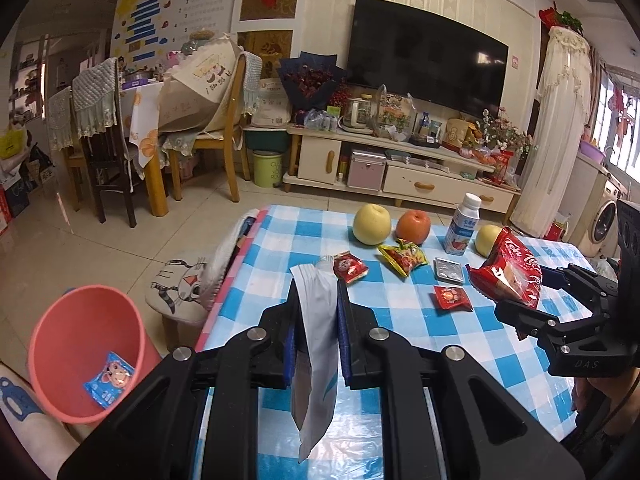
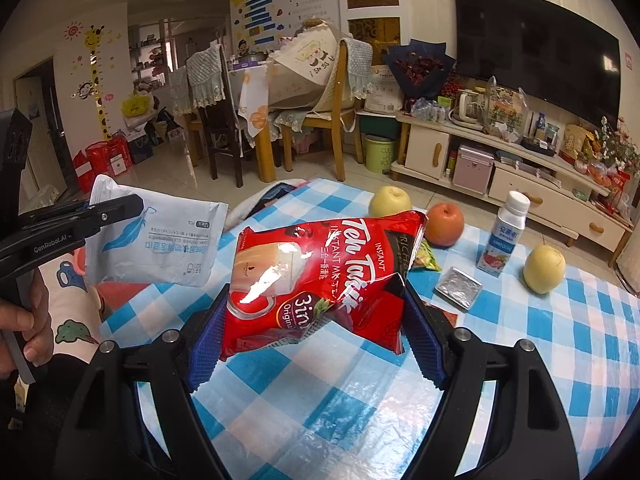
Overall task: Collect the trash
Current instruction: 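Carry the wipes pack and Teh Tarik packet over the pink bucket with both tools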
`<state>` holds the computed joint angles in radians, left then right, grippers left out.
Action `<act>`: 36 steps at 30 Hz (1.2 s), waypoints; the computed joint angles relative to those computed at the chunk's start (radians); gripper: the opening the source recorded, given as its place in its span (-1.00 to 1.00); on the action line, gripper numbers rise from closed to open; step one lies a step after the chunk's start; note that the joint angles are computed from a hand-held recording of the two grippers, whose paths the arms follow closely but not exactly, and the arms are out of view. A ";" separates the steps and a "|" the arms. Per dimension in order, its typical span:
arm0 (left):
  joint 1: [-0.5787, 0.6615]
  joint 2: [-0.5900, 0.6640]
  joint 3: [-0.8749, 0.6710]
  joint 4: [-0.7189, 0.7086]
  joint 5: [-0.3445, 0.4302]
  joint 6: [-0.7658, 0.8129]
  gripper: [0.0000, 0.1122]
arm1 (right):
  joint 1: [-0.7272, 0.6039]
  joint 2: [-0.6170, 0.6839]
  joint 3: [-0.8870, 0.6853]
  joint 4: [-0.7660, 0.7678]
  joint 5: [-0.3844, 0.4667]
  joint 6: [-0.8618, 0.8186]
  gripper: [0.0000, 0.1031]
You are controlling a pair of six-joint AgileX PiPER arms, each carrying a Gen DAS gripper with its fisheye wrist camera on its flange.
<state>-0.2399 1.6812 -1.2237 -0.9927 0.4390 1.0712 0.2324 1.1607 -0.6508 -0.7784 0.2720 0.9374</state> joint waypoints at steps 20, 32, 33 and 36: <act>0.393 0.035 -0.155 0.008 0.126 0.050 -0.69 | 0.290 0.545 -0.654 0.200 0.052 -0.236 0.54; 0.540 0.251 -0.474 0.127 0.198 -0.109 -0.69 | 0.371 1.027 -1.443 0.616 0.325 -0.698 0.54; 0.546 0.271 -0.506 0.145 0.210 -0.128 -0.69 | 0.375 1.066 -1.509 0.631 0.354 -0.713 0.54; 0.552 0.333 -0.585 0.196 0.226 -0.187 -0.69 | 0.379 1.199 -1.750 0.681 0.473 -0.753 0.54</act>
